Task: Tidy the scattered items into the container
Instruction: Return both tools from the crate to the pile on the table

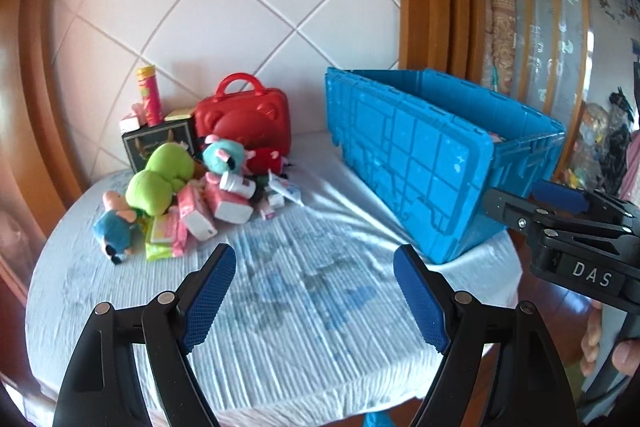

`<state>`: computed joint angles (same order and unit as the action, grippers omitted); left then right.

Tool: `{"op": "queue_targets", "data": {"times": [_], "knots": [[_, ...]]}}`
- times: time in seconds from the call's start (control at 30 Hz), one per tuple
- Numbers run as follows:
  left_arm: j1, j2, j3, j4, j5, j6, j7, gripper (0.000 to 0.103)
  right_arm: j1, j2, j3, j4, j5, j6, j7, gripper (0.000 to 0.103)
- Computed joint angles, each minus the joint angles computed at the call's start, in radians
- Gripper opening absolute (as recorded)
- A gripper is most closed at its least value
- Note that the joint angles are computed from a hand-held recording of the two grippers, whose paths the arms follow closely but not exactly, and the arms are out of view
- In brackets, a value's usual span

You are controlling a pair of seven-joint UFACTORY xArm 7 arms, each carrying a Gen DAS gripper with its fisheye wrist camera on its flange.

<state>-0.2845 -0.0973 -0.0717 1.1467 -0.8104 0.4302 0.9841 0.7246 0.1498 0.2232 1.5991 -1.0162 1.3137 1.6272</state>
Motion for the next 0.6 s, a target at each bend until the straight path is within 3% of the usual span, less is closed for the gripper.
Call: {"op": "queue_targets", "data": {"times": [0.23,0.47,0.6], "knots": [[0.076,0.107,0.011,0.055,0.124,-0.027,-0.133,0.082,0.003,0.136,-0.049,0.134,0.052,-0.113,-0.114,0.078],[0.139,0.269,0.011,0.188,0.410,-0.057,-0.433,0.082,-0.028,0.308,-0.131,0.303,0.164,-0.289,-0.271,0.078],[0.138,0.402,0.025,0.353,0.565,-0.007,-0.607,0.082,-0.058,0.426,-0.160,0.438,0.252,-0.355,-0.395,0.078]]}}
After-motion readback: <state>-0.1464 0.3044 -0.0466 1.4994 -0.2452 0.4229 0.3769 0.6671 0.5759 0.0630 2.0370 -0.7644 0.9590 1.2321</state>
